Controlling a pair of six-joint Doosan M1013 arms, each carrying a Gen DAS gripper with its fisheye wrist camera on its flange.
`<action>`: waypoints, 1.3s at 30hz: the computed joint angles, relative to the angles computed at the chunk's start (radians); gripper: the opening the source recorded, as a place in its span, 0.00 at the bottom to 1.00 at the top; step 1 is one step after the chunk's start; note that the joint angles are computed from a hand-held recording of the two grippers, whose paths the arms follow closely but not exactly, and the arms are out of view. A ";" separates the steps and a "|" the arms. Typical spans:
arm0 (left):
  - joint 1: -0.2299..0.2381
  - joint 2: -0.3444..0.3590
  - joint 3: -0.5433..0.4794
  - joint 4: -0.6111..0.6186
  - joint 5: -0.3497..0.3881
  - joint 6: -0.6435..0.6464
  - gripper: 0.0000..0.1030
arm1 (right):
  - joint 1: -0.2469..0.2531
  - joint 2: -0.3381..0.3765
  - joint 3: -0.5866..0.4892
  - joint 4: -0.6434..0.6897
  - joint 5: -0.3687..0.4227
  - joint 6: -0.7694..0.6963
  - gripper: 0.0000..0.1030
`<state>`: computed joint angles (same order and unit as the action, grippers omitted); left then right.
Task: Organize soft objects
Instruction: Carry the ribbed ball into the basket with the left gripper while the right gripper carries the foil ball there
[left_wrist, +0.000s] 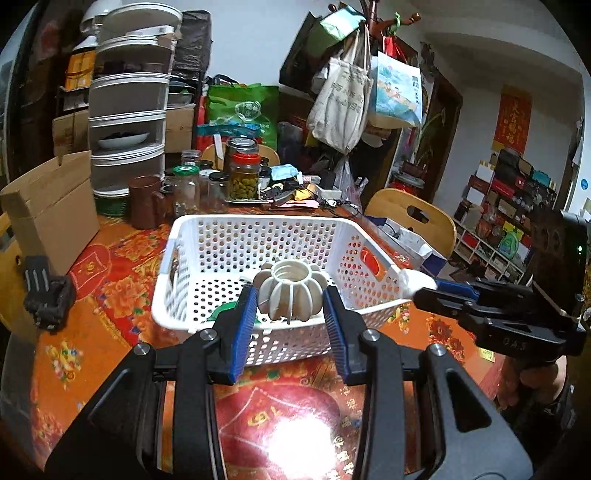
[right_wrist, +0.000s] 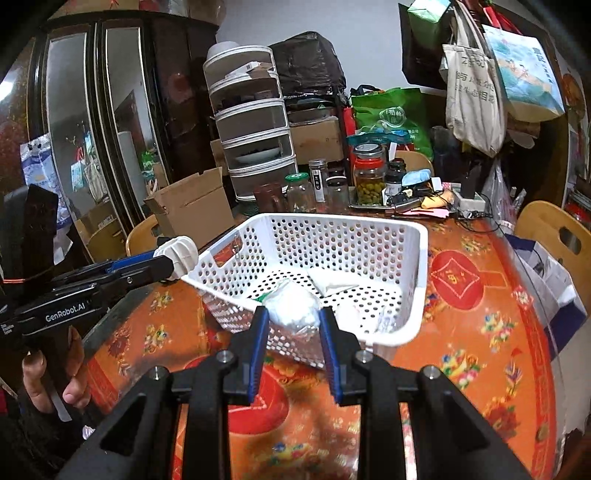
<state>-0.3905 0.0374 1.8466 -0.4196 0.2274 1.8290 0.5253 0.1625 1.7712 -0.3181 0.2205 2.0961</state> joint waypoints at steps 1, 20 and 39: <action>-0.001 0.012 -0.020 0.031 0.017 -0.029 0.33 | -0.003 0.009 -0.016 0.037 0.018 -0.037 0.26; 0.029 0.314 -0.404 0.243 0.460 -0.298 0.34 | -0.061 0.258 -0.344 0.205 0.403 -0.205 0.26; 0.036 0.413 -0.500 0.324 0.581 -0.400 0.34 | -0.067 0.341 -0.443 0.208 0.527 -0.224 0.26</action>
